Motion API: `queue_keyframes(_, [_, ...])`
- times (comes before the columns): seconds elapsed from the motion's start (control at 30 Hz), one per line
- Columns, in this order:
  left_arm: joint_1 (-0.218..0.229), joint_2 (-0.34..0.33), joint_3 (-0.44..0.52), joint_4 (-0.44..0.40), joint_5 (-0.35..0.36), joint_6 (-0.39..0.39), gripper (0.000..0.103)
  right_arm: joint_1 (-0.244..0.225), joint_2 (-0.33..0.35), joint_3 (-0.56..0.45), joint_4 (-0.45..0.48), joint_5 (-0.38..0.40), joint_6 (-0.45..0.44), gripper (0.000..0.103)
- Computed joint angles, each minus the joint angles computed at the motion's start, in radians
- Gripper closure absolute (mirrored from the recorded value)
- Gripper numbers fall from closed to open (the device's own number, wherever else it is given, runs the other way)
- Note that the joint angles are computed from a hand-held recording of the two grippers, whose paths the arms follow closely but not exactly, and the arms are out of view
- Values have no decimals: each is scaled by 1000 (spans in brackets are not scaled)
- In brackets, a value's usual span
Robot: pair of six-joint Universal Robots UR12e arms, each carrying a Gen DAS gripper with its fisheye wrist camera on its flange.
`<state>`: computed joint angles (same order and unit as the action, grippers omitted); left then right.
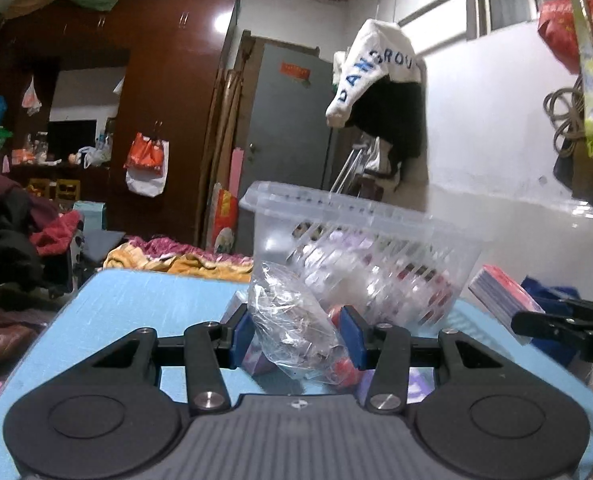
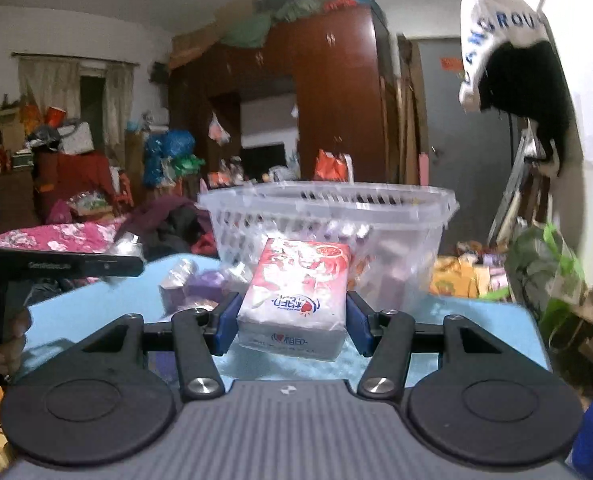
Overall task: Organize objects
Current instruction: 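Lift both items over the basket and release them inside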
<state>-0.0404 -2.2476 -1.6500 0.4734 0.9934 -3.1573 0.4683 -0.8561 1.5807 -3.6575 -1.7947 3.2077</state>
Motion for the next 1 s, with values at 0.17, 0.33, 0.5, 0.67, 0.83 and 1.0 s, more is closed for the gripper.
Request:
queue_keyframes(0.17, [-7,20,43,10,-38,3,52,-2,-24,-2,-38,-10,-41,44])
queue_keyframes(0.33, [-59,10,183,-100,32,35,52,-30,-30,-107,59,-6,-74,44])
queue_keyframes(0.5, [-106,-29,329,-262,89,42,52,-49,0,-236,224,-28,-93,44])
queue_keyframes(0.67, [-131,-59,385,-351,142,60,52,-54,25,-283,287,-49,-102,44])
queue_keyframes(0.83, [-155,-85,422,-448,221,162,7,-52,46,-305,329,-82,-123,3])
queue_keyframes(1.0, [-123,-26,269,-303,189,127,8,-29,19,-217,219,-79,-109,0])
